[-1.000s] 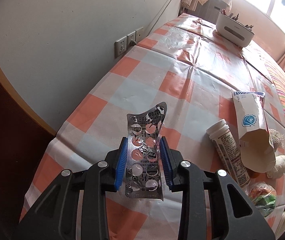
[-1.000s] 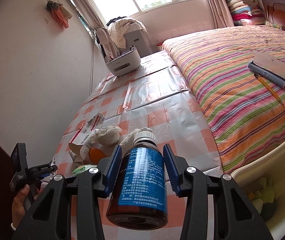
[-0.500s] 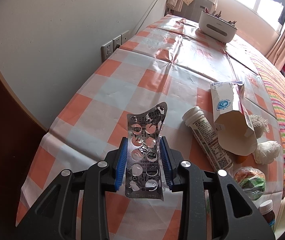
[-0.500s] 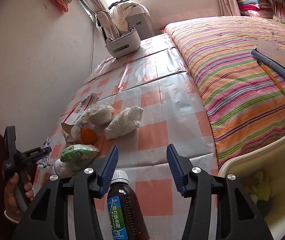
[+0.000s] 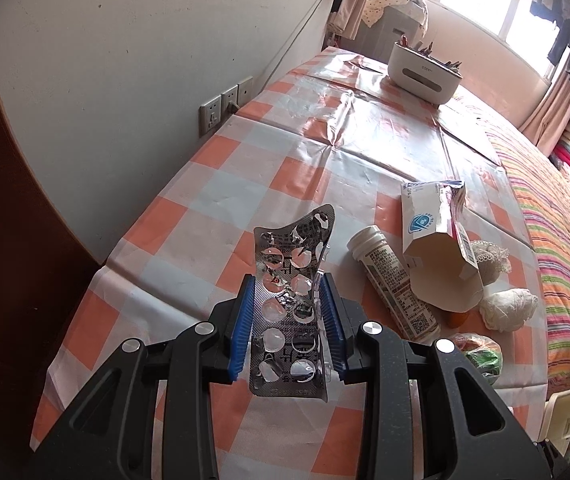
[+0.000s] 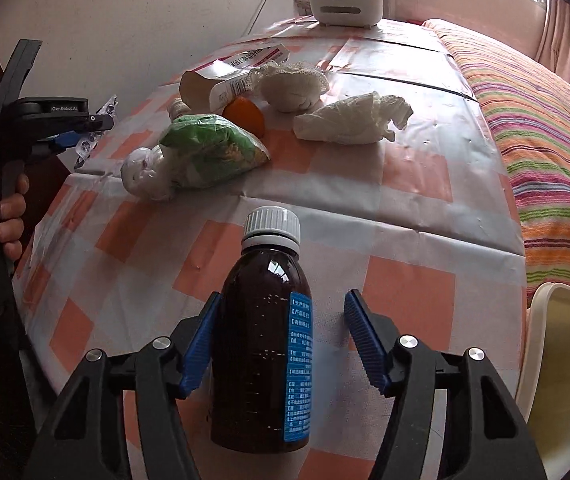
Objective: Collect trash
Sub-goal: 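Grasp the silver blister pack with the left tool while the right tool grasps the brown bottle, then carry the blister pack and brown bottle over the cream bin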
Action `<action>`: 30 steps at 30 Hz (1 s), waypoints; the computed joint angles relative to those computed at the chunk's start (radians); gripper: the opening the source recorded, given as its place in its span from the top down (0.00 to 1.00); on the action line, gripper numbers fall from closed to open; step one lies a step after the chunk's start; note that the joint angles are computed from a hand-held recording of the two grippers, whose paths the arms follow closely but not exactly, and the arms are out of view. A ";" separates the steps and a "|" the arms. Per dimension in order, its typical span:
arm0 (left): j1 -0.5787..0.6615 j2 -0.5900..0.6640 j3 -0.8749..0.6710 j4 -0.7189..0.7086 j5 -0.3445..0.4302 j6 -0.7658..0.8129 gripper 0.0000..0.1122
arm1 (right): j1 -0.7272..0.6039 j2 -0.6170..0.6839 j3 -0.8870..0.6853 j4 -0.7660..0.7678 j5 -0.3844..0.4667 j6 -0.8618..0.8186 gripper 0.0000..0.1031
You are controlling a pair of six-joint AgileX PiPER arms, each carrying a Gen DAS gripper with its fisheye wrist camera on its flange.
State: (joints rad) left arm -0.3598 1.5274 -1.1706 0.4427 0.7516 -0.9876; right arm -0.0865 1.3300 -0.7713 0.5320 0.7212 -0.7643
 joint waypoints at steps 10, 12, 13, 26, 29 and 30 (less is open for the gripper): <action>-0.087 -0.093 0.052 0.066 -0.068 -0.059 0.72 | -0.075 0.004 -0.015 0.067 0.038 -0.044 0.60; -0.098 -0.101 0.057 0.059 -0.083 -0.055 0.72 | -0.092 0.004 -0.023 0.079 0.046 -0.052 0.60; -0.107 -0.104 0.057 0.058 -0.087 -0.055 0.72 | -0.102 0.001 -0.025 0.086 0.049 -0.060 0.60; -0.278 -0.064 0.017 0.107 -0.107 -0.100 0.72 | -0.273 -0.015 -0.030 0.168 0.102 -0.160 0.60; -0.328 -0.040 -0.007 0.125 -0.105 -0.110 0.72 | -0.322 -0.016 -0.032 0.183 0.121 -0.183 0.60; -0.343 -0.031 -0.015 0.129 -0.106 -0.110 0.72 | -0.338 -0.015 -0.032 0.188 0.126 -0.193 0.60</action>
